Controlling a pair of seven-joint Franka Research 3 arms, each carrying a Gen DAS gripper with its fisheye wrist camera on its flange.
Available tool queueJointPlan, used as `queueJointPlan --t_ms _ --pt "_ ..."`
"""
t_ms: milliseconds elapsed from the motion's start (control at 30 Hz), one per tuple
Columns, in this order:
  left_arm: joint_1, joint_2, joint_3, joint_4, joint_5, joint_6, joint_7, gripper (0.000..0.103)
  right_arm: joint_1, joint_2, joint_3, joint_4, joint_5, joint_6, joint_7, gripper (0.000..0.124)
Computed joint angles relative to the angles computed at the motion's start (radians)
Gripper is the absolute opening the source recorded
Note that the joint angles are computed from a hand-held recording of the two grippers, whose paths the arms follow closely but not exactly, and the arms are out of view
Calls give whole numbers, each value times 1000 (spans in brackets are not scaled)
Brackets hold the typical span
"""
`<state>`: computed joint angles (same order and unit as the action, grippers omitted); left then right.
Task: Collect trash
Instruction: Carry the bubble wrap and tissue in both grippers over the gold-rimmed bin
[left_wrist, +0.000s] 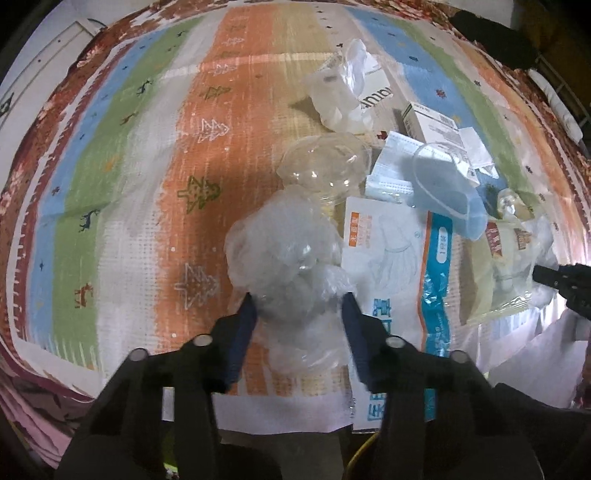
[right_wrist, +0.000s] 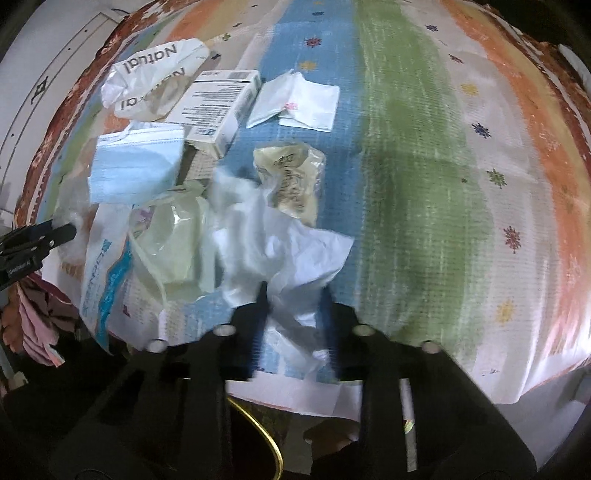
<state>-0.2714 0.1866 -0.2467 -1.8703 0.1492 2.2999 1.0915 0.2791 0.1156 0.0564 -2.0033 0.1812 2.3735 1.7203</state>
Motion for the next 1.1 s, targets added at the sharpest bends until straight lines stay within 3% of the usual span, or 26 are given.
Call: queueJointPlan --t_ms 200,767,933,1100 --pt "7 -42 0 -26 -24 26 0 37 2 -44 5 -31 18 16 -15 9" --pt "22 -167 8 -131 -85 105 -44 36 -16 -216 17 -161 16 118 64 9" --pt "4 -241 5 -187 -193 178 0 36 -23 -288 32 -216 -40 168 107 9" --pt "-30 -308 0 -228 -239 240 -2 36 -12 -378 38 -303 18 226 97 9"
